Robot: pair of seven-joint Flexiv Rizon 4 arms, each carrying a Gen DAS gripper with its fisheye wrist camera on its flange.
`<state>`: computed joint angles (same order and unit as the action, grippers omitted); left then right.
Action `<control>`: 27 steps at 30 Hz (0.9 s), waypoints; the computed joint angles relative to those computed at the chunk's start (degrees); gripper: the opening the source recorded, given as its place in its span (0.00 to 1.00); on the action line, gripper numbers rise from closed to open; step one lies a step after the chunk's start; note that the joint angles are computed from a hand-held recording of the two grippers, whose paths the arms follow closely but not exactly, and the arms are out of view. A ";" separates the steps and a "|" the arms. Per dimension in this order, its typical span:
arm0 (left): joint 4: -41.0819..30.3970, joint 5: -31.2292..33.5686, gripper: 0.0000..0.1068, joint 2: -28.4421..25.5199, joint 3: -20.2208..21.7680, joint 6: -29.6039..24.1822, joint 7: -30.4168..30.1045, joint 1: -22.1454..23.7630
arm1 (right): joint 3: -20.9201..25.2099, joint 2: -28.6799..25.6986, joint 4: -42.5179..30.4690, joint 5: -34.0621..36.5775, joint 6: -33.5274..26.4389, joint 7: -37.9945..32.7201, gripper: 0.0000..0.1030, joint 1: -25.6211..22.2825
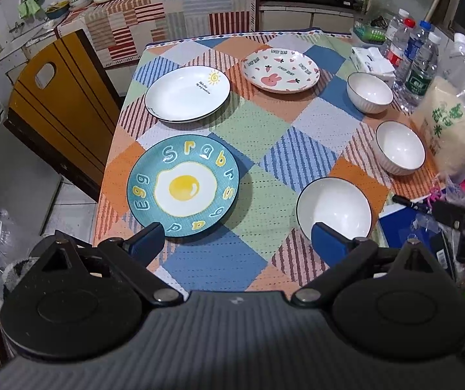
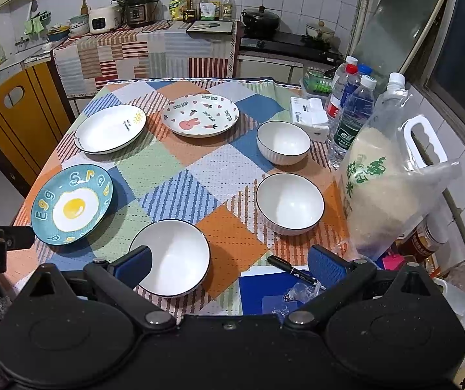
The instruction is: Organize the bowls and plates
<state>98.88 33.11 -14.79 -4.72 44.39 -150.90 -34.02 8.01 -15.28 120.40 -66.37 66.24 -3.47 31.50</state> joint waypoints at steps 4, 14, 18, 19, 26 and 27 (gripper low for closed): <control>-0.51 2.01 0.92 -0.17 0.51 -0.81 -2.58 -0.52 | 0.10 -0.14 -0.35 0.26 0.26 -0.28 1.00 0.22; 0.41 1.31 0.92 0.00 0.21 0.04 -1.29 -0.09 | -0.07 -0.80 -1.21 -0.43 -0.36 -0.66 1.00 1.07; 1.06 2.29 0.92 0.43 0.21 -0.28 -2.00 -0.37 | -0.15 -0.93 -1.16 -0.40 -0.58 -0.26 1.00 1.09; 1.25 2.30 0.92 0.53 0.17 -0.37 -2.06 -0.34 | -0.15 -0.95 -1.14 -0.42 -0.85 -0.14 1.00 1.15; 2.99 1.00 0.92 1.52 -0.22 0.02 -2.24 0.57 | -0.11 -0.66 -0.62 -0.48 -1.08 0.42 1.00 0.84; 3.43 0.66 0.92 1.71 -0.29 0.80 -2.03 0.83 | -0.08 -0.67 -0.62 -0.45 -1.12 0.44 1.00 0.82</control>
